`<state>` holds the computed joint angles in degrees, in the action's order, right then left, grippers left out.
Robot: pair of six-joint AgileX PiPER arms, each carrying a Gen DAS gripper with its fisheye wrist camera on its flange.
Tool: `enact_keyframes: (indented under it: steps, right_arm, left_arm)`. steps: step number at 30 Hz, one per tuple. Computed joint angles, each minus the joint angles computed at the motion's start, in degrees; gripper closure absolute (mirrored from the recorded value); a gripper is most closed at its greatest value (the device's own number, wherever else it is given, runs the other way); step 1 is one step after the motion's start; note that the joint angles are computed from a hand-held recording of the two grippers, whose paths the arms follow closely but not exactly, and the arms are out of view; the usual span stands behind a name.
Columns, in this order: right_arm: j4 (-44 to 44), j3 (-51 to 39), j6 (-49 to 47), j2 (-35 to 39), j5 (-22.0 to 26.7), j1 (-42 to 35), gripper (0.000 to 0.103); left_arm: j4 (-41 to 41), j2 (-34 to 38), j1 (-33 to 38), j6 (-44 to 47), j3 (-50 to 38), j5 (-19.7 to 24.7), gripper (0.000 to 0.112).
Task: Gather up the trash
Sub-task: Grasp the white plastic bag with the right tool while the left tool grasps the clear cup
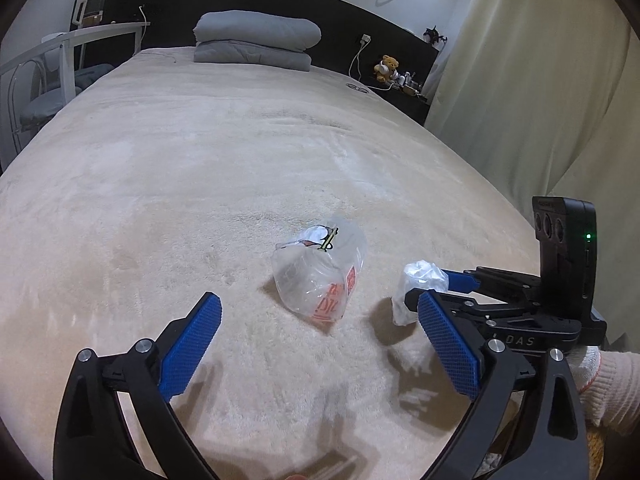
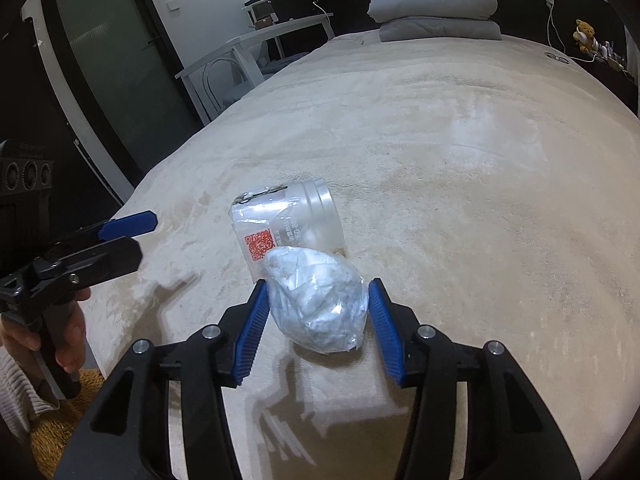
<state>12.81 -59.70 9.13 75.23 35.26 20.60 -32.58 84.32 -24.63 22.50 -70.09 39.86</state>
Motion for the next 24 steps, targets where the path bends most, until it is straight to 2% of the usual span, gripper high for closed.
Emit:
enact_keyframes:
  steps: [7,15,24]
  right_arm:
    - [4.5,1.0,-3.3,-2.9,0.5,-3.0,0.052]
    - [7.7,1.0,-6.1,-6.6,1.8,-4.9,0.052]
    - [9.3,3.1,-8.5,-10.4,4.1,-8.6,0.052]
  left_arm:
    - [-1.2,6.8,-1.4,2.1,-4.4,-0.8,0.016]
    - [0.9,14.0,-3.0,0.8,-9.2,-0.5,0.016]
    - [-0.8,16.5,-3.5,1.5,-11.8,-0.9,0.016]
